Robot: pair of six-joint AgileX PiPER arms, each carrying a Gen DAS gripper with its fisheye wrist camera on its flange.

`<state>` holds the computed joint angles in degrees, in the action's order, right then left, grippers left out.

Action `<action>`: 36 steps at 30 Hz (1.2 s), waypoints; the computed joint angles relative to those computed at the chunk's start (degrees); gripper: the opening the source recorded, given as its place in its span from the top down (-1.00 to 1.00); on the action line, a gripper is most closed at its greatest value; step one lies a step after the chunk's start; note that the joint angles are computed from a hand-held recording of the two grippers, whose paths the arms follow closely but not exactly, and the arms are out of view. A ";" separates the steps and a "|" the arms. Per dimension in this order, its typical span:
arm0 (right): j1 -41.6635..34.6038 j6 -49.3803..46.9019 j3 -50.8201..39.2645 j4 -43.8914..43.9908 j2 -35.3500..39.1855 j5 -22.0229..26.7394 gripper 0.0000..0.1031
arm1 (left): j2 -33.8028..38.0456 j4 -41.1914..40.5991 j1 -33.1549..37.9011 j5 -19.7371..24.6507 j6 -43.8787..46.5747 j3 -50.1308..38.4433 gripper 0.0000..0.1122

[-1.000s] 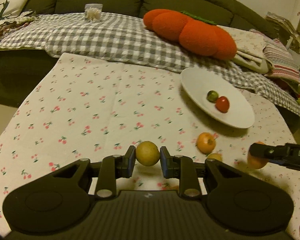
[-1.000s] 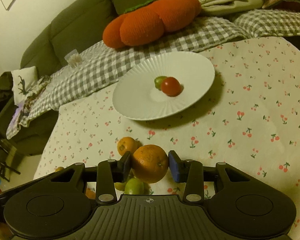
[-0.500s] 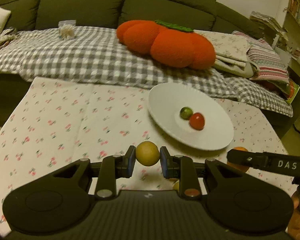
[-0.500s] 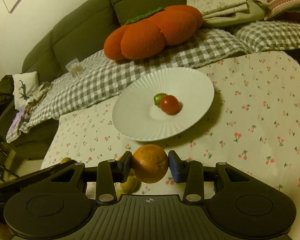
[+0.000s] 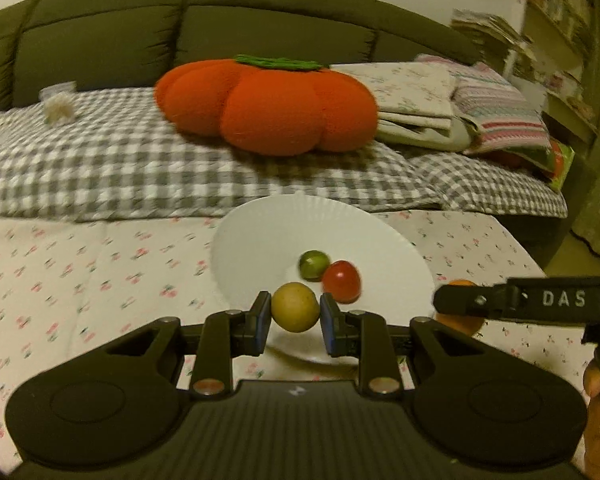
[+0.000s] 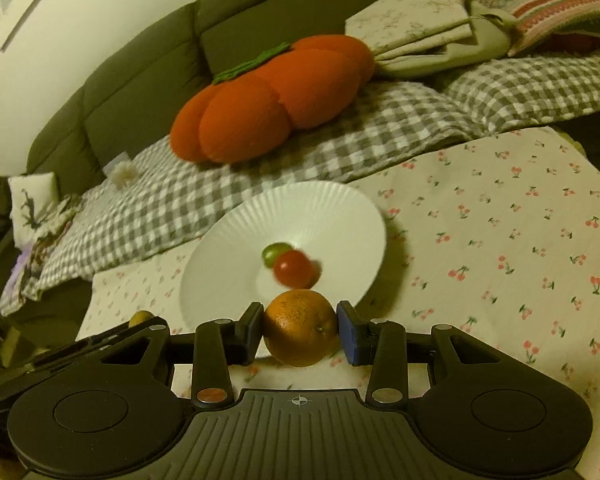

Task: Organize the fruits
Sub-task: 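Lower both fruits onto the white plate and open both tools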

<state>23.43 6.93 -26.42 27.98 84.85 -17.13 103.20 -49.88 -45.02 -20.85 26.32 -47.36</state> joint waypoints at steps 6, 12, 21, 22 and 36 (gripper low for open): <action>-2.46 5.91 -3.15 -10.57 4.42 -0.69 0.25 | 4.81 -2.27 -0.71 1.16 4.58 -4.29 0.57; -1.99 4.87 -6.27 -12.38 9.16 -0.73 0.25 | 6.13 -1.21 -0.23 1.15 4.54 -5.11 0.57; -1.94 3.48 -8.14 -12.42 11.55 -0.86 0.24 | 7.75 -4.76 -0.48 0.52 8.23 -6.82 0.56; -1.82 2.90 -8.31 -11.83 11.82 -0.91 0.23 | 7.89 -5.05 -0.53 0.34 8.54 -6.86 0.56; -4.73 12.22 -6.55 -17.45 9.27 -1.28 -0.16 | 5.05 -2.44 0.62 -0.38 4.91 -3.61 0.17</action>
